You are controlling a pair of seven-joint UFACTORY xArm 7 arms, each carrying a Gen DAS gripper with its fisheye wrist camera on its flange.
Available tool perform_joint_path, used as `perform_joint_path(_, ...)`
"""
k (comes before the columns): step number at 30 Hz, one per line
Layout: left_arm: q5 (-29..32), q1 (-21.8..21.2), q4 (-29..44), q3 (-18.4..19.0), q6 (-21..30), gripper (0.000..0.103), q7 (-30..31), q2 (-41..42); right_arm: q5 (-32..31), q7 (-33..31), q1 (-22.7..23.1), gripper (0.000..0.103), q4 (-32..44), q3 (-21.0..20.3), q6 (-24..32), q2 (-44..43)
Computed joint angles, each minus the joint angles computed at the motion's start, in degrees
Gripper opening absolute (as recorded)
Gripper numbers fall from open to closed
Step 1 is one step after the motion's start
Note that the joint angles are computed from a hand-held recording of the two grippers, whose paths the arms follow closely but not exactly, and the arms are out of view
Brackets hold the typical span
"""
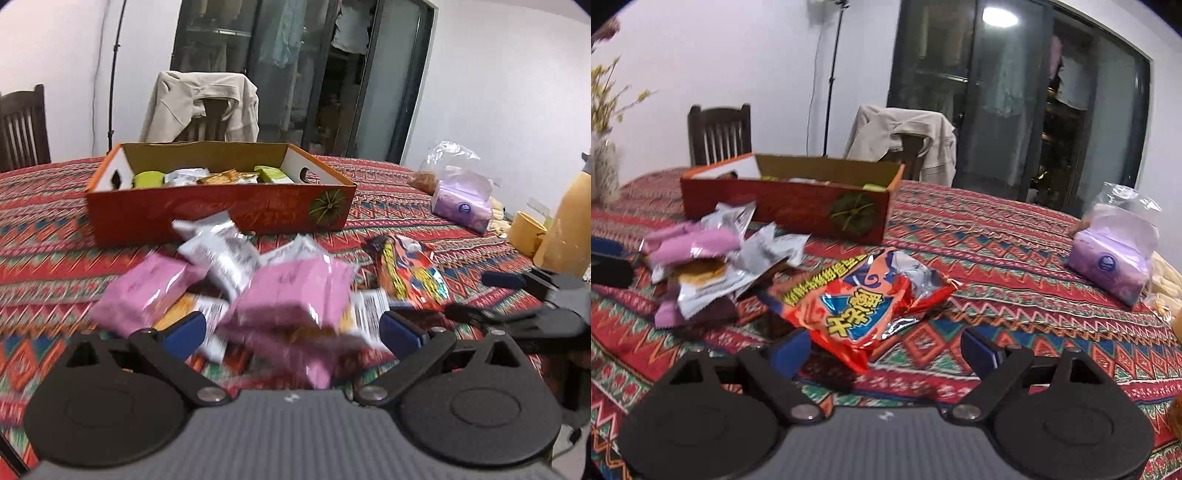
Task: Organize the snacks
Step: 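Grasp a pink packet with the left tool while the right tool grasps a cracker packet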
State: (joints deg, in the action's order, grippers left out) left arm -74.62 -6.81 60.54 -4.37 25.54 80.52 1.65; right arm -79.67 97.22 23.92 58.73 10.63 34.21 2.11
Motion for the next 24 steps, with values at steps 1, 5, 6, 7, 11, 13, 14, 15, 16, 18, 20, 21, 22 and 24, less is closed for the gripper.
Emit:
perform_joint_path(1,0.85,-0.08,1.9,-0.07,0.69,0.102,-0.51,1.64,-1.04,1.25,-0.17,0.088,-0.68,-0.18,-1.02,-0.74)
perform_joint_path(5,11.81,0.7,9.42,-0.64,4.22,0.101,-13.33,8.71,-4.86,4.83,-1.35,0.088,-2.64,-0.08,-6.25,-2.91)
perform_joint_path(6,13.64,1.47,11.01,-0.96,6.53,0.099,-15.83,10.13,-5.17,4.99,-1.48,0.088,-2.67,0.15,-6.58,-3.08)
perform_joint_path(7,14.44,2.38,12.3,-1.42,8.51,0.095,-17.28,11.28,-5.39,4.97,-1.69,0.088,-2.64,0.23,-6.85,-3.19)
perform_joint_path(11,11.74,5.42,12.89,-3.39,9.85,0.075,-16.08,11.86,-7.1,5.55,-2.42,0.088,-0.98,0.19,-10.21,-2.42)
perform_joint_path(13,10.08,6.42,12.26,-3.48,10.23,0.069,-15.6,11.04,-7.28,4.64,-2.47,0.088,0.81,0.09,-11.77,-0.94)
perform_joint_path(14,9.78,6.57,11.68,-3.32,9.86,0.069,-15.96,10.43,-6.63,3.04,-2.34,0.088,2.03,0.05,-12.39,0.08)
perform_joint_path(15,8.91,6.86,10.91,-3.16,9.71,0.069,-15.84,9.73,-5.84,1.01,-2.07,0.088,3.57,0.0,-12.85,1.45)
perform_joint_path(16,7.6,7.28,9.89,-2.94,9.89,0.069,-15.12,8.85,-5.42,-0.7,-1.66,0.088,5.25,-0.12,-13.35,2.93)
perform_joint_path(18,5.15,7.85,7.31,-2.07,9.64,0.069,-13.94,6.6,-4.48,-3.81,-0.83,0.088,8.55,-0.74,-15.78,5.96)
perform_joint_path(20,2.84,7.84,4.08,-0.99,8.5,0.069,-12.26,3.83,-2.55,-7.42,0.35,0.088,11.63,-1.53,-17.55,8.98)
perform_joint_path(21,1.71,7.84,2.22,-0.28,7.96,0.069,-11.26,2.28,-1.12,-9.78,0.92,0.087,13.29,-1.91,-18.23,10.7)
perform_joint_path(22,1.32,7.7,1.05,0.42,7.75,0.069,-11.1,1.19,0.0,-11.4,1.45,0.087,14.63,-2.37,-18.65,12.1)
perform_joint_path(24,1.57,7.73,-1.18,2.04,7.87,0.069,-11.56,-0.82,3.1,-14.73,2.3,0.082,17.11,-3.27,-18.6,14.94)
